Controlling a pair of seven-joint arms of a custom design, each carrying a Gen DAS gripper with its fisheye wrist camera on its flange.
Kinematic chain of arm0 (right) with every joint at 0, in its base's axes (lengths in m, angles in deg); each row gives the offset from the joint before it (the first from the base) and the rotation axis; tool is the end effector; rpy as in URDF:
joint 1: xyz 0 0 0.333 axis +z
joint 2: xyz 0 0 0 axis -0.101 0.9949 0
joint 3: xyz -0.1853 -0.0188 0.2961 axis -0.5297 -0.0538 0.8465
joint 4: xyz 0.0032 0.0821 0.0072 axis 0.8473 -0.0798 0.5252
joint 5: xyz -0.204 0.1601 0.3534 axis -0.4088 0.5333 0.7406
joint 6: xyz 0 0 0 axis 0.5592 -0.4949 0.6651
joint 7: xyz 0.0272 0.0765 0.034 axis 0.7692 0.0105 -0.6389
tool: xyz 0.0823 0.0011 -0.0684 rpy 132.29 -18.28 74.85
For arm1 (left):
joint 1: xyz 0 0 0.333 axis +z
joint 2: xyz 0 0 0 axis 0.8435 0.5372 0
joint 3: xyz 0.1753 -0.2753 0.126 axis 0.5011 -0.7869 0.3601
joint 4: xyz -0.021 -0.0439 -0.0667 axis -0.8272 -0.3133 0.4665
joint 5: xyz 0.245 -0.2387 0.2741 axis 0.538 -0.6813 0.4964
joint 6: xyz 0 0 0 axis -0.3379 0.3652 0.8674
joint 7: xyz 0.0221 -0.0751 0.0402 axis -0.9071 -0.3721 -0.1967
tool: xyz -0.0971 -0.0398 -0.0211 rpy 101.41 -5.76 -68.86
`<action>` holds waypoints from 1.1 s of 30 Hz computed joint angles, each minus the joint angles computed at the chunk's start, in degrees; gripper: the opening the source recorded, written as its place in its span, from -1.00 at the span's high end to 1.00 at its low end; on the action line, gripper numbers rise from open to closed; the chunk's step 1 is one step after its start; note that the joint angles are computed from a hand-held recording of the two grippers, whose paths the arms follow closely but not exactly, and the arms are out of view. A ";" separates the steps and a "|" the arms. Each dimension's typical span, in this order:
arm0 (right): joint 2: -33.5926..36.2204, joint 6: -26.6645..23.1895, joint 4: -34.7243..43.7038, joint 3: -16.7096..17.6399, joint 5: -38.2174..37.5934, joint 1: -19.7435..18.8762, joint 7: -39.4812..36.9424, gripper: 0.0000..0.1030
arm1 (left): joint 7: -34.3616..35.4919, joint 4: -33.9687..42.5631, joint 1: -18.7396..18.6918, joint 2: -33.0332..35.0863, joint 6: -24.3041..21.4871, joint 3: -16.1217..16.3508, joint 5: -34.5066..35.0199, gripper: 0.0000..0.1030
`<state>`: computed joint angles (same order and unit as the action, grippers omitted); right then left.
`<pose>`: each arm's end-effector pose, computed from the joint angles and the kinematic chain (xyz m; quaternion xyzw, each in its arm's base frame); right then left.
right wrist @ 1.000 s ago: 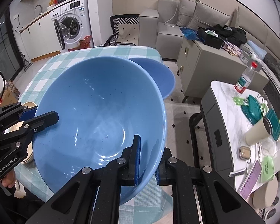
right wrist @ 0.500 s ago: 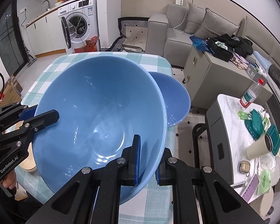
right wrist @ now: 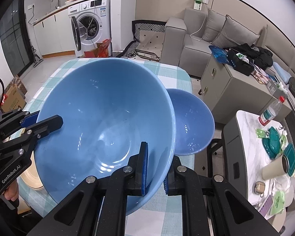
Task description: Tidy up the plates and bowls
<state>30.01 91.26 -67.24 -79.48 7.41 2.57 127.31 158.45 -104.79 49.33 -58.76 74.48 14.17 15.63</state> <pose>0.6301 0.0944 0.6399 -0.6016 0.7376 -0.2676 0.1496 0.6616 -0.2693 0.6095 -0.3477 0.8280 -0.4279 0.1023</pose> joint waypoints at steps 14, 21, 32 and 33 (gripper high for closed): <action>5.82 0.88 5.94 -0.91 1.34 0.89 -1.90 0.75 | -3.71 2.68 0.74 3.08 2.09 -0.04 3.05 0.67; 9.24 0.86 9.61 -1.57 2.75 1.43 -3.21 0.75 | -5.47 3.88 1.47 4.46 2.66 -0.32 4.98 0.67; 13.22 0.74 13.28 -2.43 4.57 2.18 -4.89 0.75 | -8.01 4.65 2.01 6.15 4.28 -0.53 8.27 0.67; 13.59 0.75 13.60 -2.49 4.67 2.25 -4.94 0.75 | -8.25 4.59 2.00 6.22 4.53 -0.54 8.63 0.67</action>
